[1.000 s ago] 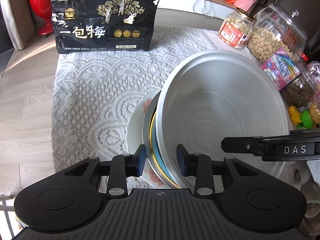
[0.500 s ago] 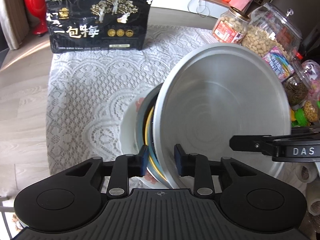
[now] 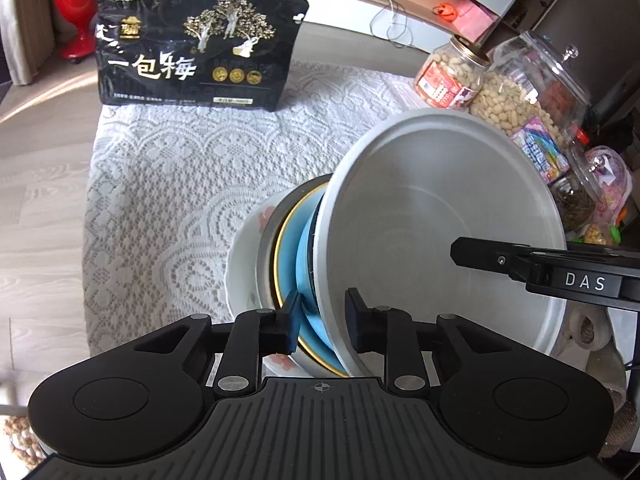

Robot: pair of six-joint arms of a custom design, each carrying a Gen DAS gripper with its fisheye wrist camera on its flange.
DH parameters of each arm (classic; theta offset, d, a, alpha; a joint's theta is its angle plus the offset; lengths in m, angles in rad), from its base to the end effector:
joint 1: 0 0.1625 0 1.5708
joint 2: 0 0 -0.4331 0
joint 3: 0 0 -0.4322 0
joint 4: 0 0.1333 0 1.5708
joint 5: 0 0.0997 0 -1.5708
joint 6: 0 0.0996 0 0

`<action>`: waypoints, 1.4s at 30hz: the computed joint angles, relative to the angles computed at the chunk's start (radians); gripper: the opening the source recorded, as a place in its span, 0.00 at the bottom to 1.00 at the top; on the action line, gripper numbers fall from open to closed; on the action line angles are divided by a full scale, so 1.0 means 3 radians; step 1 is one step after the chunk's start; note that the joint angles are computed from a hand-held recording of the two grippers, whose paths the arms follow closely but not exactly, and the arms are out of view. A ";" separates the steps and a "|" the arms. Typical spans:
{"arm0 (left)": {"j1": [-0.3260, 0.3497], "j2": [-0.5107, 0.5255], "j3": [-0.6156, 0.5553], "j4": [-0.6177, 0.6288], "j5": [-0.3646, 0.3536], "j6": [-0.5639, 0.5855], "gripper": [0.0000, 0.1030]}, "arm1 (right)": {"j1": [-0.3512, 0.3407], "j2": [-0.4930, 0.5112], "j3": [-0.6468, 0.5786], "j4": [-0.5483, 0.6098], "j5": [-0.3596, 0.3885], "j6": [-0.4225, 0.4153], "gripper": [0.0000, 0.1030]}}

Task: Organize plates and bowls
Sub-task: 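Lower the bowl stack into the steel basin and open both tools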

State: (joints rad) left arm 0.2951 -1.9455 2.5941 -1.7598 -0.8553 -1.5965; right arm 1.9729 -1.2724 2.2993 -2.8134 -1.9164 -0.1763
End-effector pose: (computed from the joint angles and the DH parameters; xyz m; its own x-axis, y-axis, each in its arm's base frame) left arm -0.1737 -0.2604 0.1929 -0.8587 -0.2813 -0.4283 0.0368 0.7998 -0.5991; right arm 0.2749 -0.3921 0.1364 -0.8133 -0.4545 0.3633 -0.5332 0.8321 -0.1527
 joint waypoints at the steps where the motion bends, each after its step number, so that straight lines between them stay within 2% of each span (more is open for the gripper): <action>1: 0.0000 -0.0044 0.0003 0.0029 0.0005 -0.0028 0.23 | 0.0014 0.0039 -0.0026 0.0010 -0.0038 0.0034 0.33; 5: -0.0010 -0.0110 -0.0004 0.0084 0.0012 -0.0034 0.23 | -0.0004 0.0116 -0.0069 0.0081 -0.0062 0.0008 0.29; 10: -0.0029 -0.0071 -0.0040 0.0143 0.0017 -0.0038 0.23 | 0.0043 0.0175 -0.0123 0.0123 -0.0139 0.0081 0.30; 13: -0.0005 -0.0062 -0.0065 0.0179 0.0019 -0.0026 0.24 | 0.0061 0.0267 -0.0197 0.0090 -0.0147 0.0025 0.30; 15: 0.0032 -0.0137 -0.0043 0.0135 0.0001 -0.0002 0.22 | 0.0101 0.0288 -0.0218 0.0024 -0.0199 -0.0024 0.30; 17: 0.0049 -0.0278 -0.0016 0.0082 -0.0036 0.0038 0.22 | 0.0150 0.0255 -0.0177 -0.0123 -0.0228 -0.0195 0.33; 19: 0.0033 -0.0451 -0.0004 0.0085 -0.0052 0.0045 0.22 | 0.0194 0.0188 -0.0126 -0.0230 -0.0214 -0.0341 0.39; 22: -0.0042 -0.0610 0.0015 0.0086 -0.0004 0.0089 0.22 | 0.0226 0.0176 -0.0122 -0.0292 -0.0248 -0.0361 0.40; 26: -0.0198 -0.0497 -0.0081 0.0337 0.0120 0.0058 0.32 | 0.0142 0.0248 -0.0182 -0.0218 -0.0178 -0.0261 0.41; 29: -0.0252 -0.0233 -0.0160 0.0545 0.0254 0.0053 0.33 | 0.0102 0.0326 -0.0239 -0.0112 -0.0190 -0.0146 0.40; 31: -0.0186 -0.0184 -0.0122 0.0363 0.0255 0.0218 0.33 | 0.0114 0.0357 -0.0243 -0.0113 -0.0271 -0.0077 0.41; 34: -0.0148 -0.0278 -0.0029 0.0091 0.0224 0.0383 0.32 | 0.0141 0.0291 -0.0206 -0.0164 -0.0346 -0.0147 0.41; 39: -0.0167 -0.0256 0.0003 -0.0004 0.0284 0.0460 0.30 | 0.0133 0.0169 -0.0225 -0.0027 -0.0349 -0.0172 0.43; 42: -0.0176 0.0027 -0.0067 0.0270 0.0403 0.0308 0.30 | 0.0120 0.0128 -0.0202 -0.0051 -0.0246 -0.0202 0.55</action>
State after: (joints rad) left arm 0.2424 -1.9375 2.5741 -1.6788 -0.7345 -1.5041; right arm 2.0088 -1.2339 2.2387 -2.8289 -1.9903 -0.2370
